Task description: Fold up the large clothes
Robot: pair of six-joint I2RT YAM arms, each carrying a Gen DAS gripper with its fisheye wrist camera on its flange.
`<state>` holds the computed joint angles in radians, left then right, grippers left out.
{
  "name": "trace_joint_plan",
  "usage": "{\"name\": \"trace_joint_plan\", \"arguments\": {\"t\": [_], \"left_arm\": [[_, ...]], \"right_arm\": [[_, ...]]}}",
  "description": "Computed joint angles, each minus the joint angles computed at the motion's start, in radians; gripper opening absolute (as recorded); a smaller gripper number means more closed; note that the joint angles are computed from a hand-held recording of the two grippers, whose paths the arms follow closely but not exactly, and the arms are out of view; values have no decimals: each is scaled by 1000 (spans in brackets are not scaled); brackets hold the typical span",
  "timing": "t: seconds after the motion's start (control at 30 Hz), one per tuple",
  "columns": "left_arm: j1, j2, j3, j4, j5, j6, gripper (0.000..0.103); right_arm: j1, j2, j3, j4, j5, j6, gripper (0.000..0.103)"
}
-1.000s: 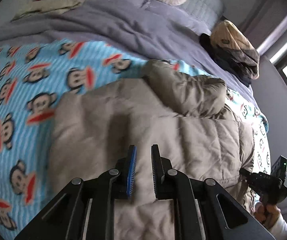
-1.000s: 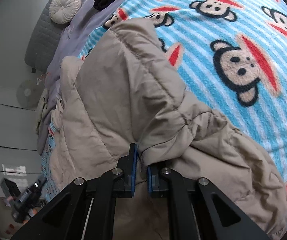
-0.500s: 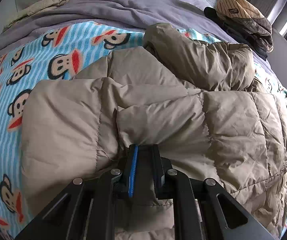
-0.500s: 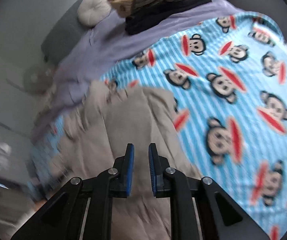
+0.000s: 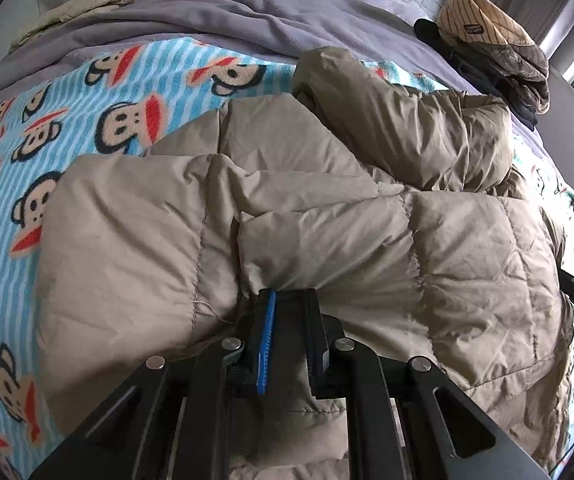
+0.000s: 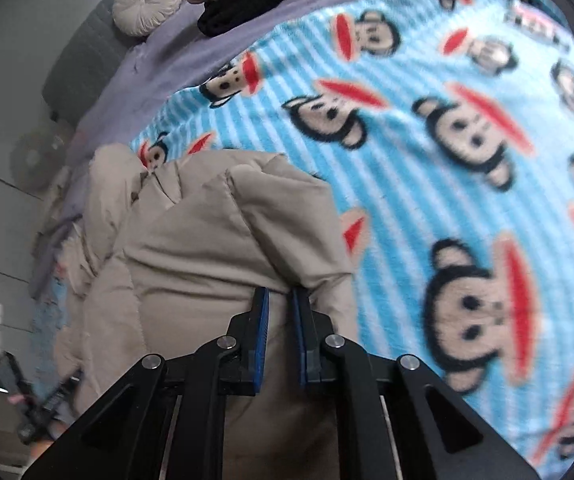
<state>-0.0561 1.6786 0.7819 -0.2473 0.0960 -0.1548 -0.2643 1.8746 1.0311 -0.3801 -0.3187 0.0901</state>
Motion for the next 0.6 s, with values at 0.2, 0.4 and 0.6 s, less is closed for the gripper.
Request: {"name": "trace_joint_plan", "arguments": {"t": [0.2, 0.4, 0.6], "left_arm": [[22, -113, -5, -91, -35, 9, 15], [31, -283, -63, -182, -50, 37, 15], [-5, -408, -121, -239, -50, -15, 15]], "right_arm": [[-38, -152, -65, -79, 84, -34, 16], [-117, -315, -193, -154, 34, -52, 16], [-158, -414, -285, -211, 4, -66, 16]]}}
